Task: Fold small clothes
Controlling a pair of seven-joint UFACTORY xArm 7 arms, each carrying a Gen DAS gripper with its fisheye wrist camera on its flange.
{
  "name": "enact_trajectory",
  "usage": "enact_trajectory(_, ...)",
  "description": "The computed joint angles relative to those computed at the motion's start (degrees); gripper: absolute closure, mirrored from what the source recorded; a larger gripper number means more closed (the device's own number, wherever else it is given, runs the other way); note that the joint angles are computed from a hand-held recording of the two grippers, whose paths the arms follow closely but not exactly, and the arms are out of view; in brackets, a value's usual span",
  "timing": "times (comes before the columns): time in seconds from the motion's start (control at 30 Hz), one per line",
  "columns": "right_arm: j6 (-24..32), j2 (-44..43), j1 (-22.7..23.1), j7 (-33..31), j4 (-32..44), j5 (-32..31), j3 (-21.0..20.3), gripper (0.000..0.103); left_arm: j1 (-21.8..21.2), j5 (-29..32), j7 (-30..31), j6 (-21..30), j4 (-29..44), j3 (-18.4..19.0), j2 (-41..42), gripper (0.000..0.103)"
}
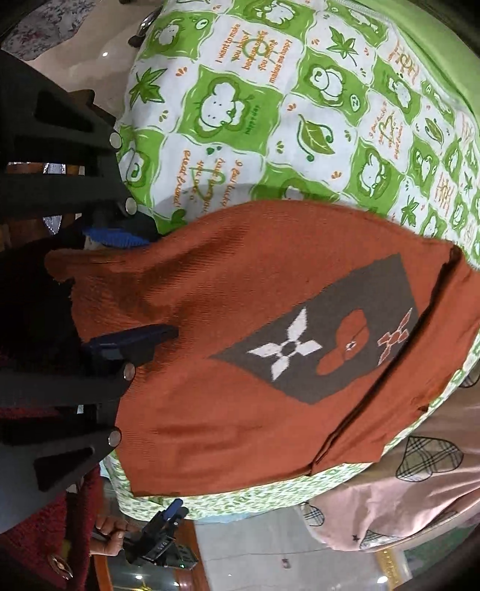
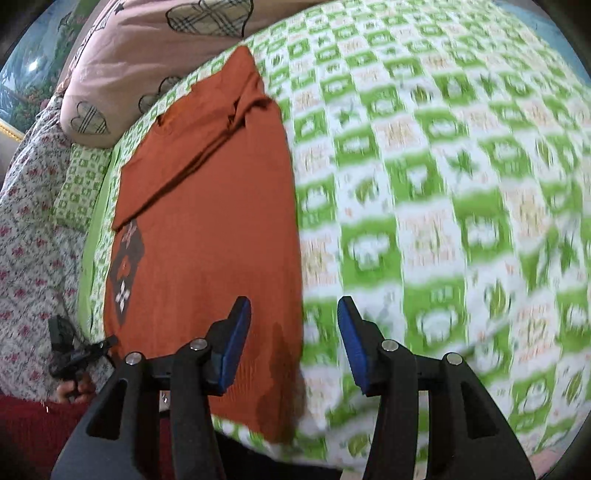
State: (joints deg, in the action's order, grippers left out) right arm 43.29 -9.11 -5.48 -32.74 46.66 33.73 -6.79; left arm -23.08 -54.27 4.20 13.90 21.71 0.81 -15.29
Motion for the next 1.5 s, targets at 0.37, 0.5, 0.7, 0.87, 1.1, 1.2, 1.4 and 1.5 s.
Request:
enact_trajectory(0.37, 3.99, 1.26, 1.1, -7.1, -2.78, 7.48, 0.38, 0.052, -0.11, -8.8, 10.99, 3.04, 2.43, 1.2, 2.04, 0.066)
enact_trajectory(0.5, 5.59, 1.19, 0.23, -7.3, -2.7, 4.14, 0.42, 0.089, 2.02, -8.62, 11.9, 2.77, 2.0, -1.12, 1.94, 0.083)
enact_trajectory(0.7, 9.83, 0.45, 0.48, -10.16, -2.07, 9.97, -0.17, 0.095, 0.89, -11.09, 14.39, 1.57, -0.81, -0.75, -2.84, 0.095)
enact_trajectory(0.87, 12.38, 0.57, 0.3, -11.92, 0.84, 15.66, -0.63, 0.095, -0.09, -17.07, 18.41, 1.58, -1.21, 1.58, -8.11, 0.095)
enact_trajectory(1.1, 10.81, 6.36, 1.29, -13.56, 10.36, 24.97, 1.33, 0.095, 1.28, -21.03, 25.05, 0.52, 6.89, 4.51, -6.88, 0.096)
enact_trajectory(1.2, 8.82, 11.6, 1.14, -13.1, 16.89, 27.26, 3.11, 0.095, 3.3, -25.51, 32.07, 2.07, 13.36, 6.35, -2.74, 0.096)
enact_trajectory(1.4, 2.13, 25.82, 0.02, -11.03, 34.16, 27.98, 8.21, 0.095, 9.11, -29.22, 38.9, 5.76, 29.51, 6.82, 11.17, 0.096)
enact_trajectory(1.5, -0.43, 33.26, 0.03, -6.43, 43.39, 24.26, 9.86, 0.095, 12.13, -28.54, 37.98, 7.16, 37.3, 5.86, 19.12, 0.096)
